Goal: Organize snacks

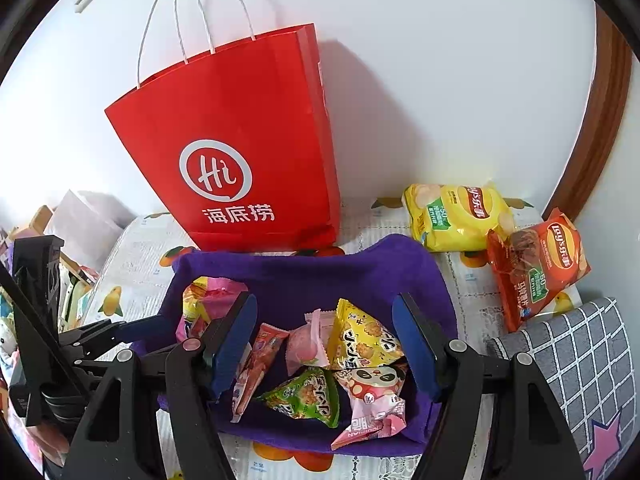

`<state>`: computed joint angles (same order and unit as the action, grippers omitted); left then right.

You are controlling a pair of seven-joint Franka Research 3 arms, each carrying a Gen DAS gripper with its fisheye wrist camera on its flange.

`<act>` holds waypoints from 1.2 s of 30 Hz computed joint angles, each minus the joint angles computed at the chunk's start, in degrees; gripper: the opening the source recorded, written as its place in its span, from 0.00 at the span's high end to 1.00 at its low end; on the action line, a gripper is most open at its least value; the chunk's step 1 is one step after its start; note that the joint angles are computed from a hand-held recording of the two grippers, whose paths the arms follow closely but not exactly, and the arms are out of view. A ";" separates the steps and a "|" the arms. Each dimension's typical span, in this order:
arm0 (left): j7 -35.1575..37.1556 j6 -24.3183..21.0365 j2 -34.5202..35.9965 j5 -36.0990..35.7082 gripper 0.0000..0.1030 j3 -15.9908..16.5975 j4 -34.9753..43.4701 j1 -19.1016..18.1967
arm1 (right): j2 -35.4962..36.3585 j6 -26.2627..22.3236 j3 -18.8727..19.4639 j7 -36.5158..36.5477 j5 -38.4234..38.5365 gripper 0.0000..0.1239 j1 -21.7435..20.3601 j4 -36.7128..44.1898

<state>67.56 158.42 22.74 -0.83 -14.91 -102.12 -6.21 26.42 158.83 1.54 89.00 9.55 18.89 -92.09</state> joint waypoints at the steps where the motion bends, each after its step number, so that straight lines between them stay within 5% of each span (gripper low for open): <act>1: -0.17 0.06 -0.06 0.12 0.29 0.10 -0.05 -0.07 | -0.12 0.26 -0.02 -0.01 -0.04 0.44 0.05 -0.22; 11: -6.56 1.06 -2.32 8.78 0.29 4.24 -1.42 -3.77 | -3.84 6.27 -3.53 4.64 -6.23 0.39 3.81 -5.44; 16: -12.41 0.78 -4.32 16.71 0.27 6.85 -2.24 -6.42 | -6.52 5.49 -1.97 5.34 -4.86 0.39 2.53 -8.26; 22: -18.98 -0.30 -7.63 23.86 0.21 7.20 -4.06 -7.97 | -14.34 8.83 -5.87 12.27 -15.15 0.39 5.92 -19.49; 26: -23.16 -0.33 -12.55 27.01 0.18 6.43 -8.89 -8.53 | -21.97 10.53 -4.27 15.68 -18.32 0.37 3.99 -28.61; 29: -28.87 -0.22 -18.02 30.71 0.16 5.75 -14.74 -8.86 | -27.58 12.69 -3.08 22.99 -25.05 0.25 2.19 -35.25; 36: -36.75 -1.44 -30.68 37.82 0.04 0.70 -26.09 -8.01 | -40.29 14.61 5.50 34.27 -34.12 0.24 -5.92 -48.79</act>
<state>30.81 156.98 -7.94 36.99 -14.21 -128.22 -14.22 -13.87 173.45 7.04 123.27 -24.57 12.97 -140.88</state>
